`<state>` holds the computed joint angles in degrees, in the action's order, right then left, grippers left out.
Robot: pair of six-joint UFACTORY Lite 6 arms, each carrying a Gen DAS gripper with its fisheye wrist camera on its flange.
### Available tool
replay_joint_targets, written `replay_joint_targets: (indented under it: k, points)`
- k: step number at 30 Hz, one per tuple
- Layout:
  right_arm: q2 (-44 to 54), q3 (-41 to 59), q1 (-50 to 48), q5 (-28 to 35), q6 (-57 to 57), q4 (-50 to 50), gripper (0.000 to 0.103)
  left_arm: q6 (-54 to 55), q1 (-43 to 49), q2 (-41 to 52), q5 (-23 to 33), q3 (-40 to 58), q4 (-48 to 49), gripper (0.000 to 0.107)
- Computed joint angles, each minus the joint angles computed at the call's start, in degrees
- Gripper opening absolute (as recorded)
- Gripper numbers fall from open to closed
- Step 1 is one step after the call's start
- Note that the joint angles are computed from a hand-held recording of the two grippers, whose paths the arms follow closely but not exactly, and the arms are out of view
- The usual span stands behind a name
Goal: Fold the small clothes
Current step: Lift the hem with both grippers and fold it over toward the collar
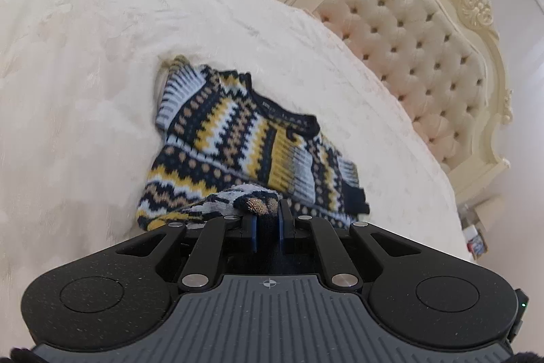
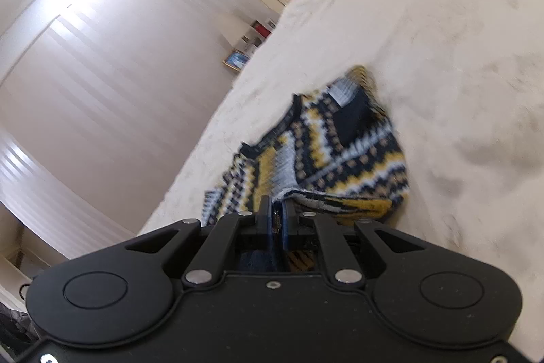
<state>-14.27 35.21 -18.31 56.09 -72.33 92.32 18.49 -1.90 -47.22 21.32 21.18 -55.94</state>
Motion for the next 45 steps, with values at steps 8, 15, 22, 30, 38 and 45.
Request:
replay_joint_targets:
  k: [8, 15, 22, 30, 38, 45]
  points:
    - [16.0, 18.0, 8.1, -5.5, -4.2, 10.2, 0.014, 25.8, 4.1, 18.6, -0.8, 15.3, -23.0, 0.010]
    - [40.9, 44.5, 14.4, -13.7, -1.3, 14.2, 0.014, 47.1, 4.0, 45.8, -3.8, 34.8, -43.4, 0.010]
    - [60.5, 68.4, 17.0, -21.2, 10.7, 2.2, 0.020, 46.1, 5.2, 66.9, -5.2, 50.3, -40.9, 0.010]
    - [58.9, 61.8, 18.5, -14.4, 8.2, -1.5, 0.061, 55.8, 6.6, 69.7, -3.4, 48.3, -49.5, 0.010]
    - [58.9, 60.0, 20.0, -13.6, 3.6, 2.2, 0.013, 54.1, 6.3, 68.4, -3.9, 48.4, -47.6, 0.010]
    - [42.9, 43.6, 15.8, -6.4, -7.6, 17.6, 0.013, 51.2, 7.2, 57.3, -0.2, 41.2, -44.4, 0.010]
